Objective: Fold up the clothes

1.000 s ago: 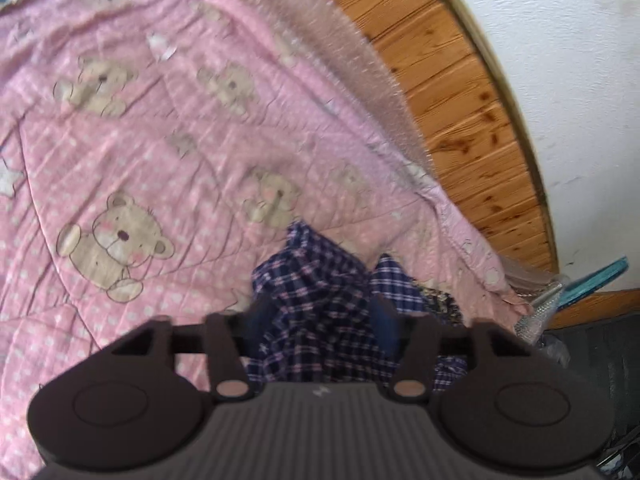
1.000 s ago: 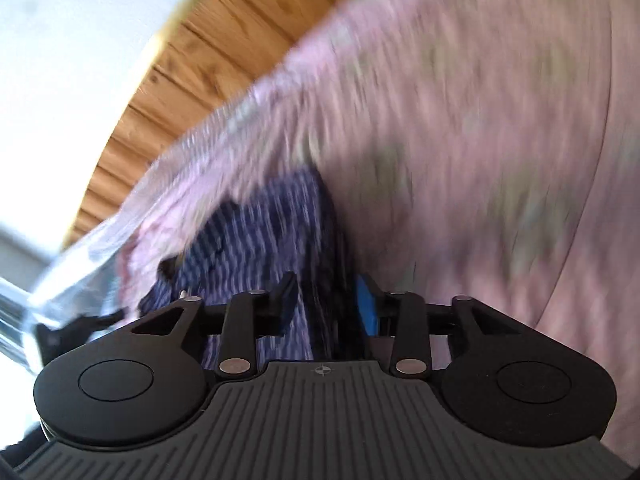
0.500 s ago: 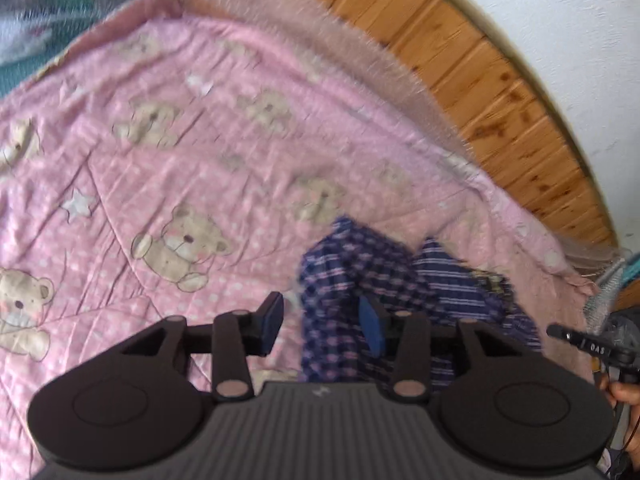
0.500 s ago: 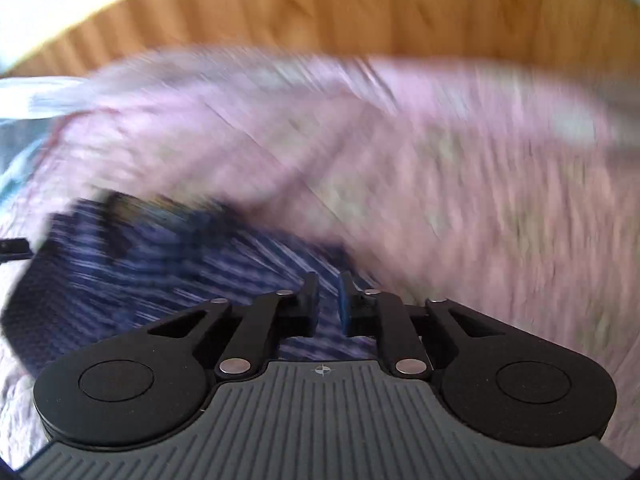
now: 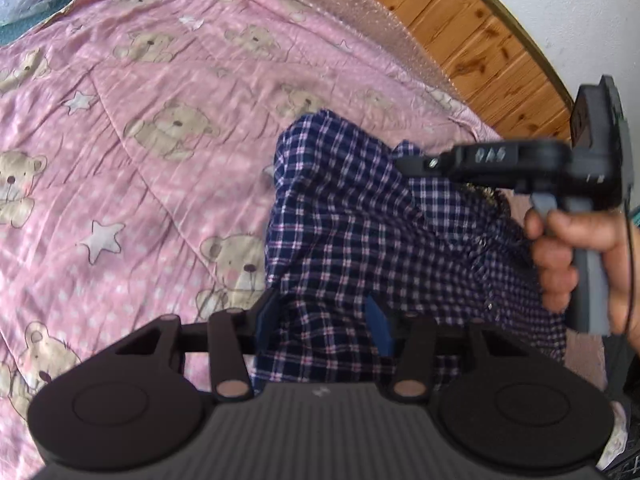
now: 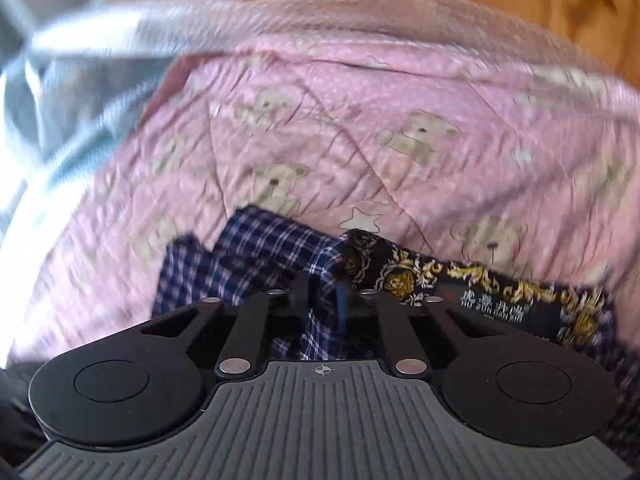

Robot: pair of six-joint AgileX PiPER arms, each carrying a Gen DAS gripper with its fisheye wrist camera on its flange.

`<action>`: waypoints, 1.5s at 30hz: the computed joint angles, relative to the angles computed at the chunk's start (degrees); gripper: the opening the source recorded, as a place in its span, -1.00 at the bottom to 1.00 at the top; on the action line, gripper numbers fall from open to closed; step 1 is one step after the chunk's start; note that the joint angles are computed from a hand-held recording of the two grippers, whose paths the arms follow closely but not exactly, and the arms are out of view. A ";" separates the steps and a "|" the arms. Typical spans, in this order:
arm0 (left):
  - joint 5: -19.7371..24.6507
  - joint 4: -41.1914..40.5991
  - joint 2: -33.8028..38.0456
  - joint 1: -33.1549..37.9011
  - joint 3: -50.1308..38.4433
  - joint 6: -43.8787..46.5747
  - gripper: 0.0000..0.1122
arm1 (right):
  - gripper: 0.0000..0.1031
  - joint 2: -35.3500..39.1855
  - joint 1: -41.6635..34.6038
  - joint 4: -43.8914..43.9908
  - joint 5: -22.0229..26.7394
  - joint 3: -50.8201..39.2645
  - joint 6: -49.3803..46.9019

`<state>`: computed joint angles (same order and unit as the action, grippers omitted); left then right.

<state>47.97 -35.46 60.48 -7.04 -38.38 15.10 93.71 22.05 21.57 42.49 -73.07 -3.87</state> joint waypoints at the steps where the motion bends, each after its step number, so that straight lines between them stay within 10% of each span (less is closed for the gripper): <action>1: -0.48 0.22 -0.30 -0.08 0.51 0.26 -0.14 | -0.96 -1.00 -1.78 3.44 -1.98 2.04 -2.08; 9: 2.65 0.99 1.56 0.91 -1.69 2.65 -0.08 | -0.92 -0.04 -4.63 8.18 -5.87 5.29 -0.27; 13: 5.94 0.34 1.97 2.09 -7.95 2.69 -0.08 | -0.22 -11.52 -7.21 7.77 -8.09 11.72 0.14; 18: 2.72 -2.61 9.37 -1.63 -16.63 4.46 0.00 | -0.21 -29.54 -12.88 -5.18 -7.14 22.66 6.34; 25: -6.58 6.83 26.82 -8.51 -23.64 -4.44 -0.21 | -0.62 -26.66 -28.58 2.06 -8.51 33.89 -12.81; 32: 0.18 5.51 14.68 -8.72 -20.80 -5.28 0.04 | -0.21 -45.31 -29.25 3.69 2.47 35.74 -11.98; 40: -0.15 16.27 7.49 -13.56 -10.30 -13.47 -0.06 | -0.43 -53.61 -33.80 2.72 10.15 43.37 -16.79; 45: 1.50 19.09 3.73 -20.03 -12.25 -20.78 0.08 | -0.39 -41.97 -30.39 3.52 0.81 36.40 -20.72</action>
<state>49.47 -16.37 64.20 -27.07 -50.63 -5.68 51.73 -8.34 25.09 43.30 -36.66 -24.58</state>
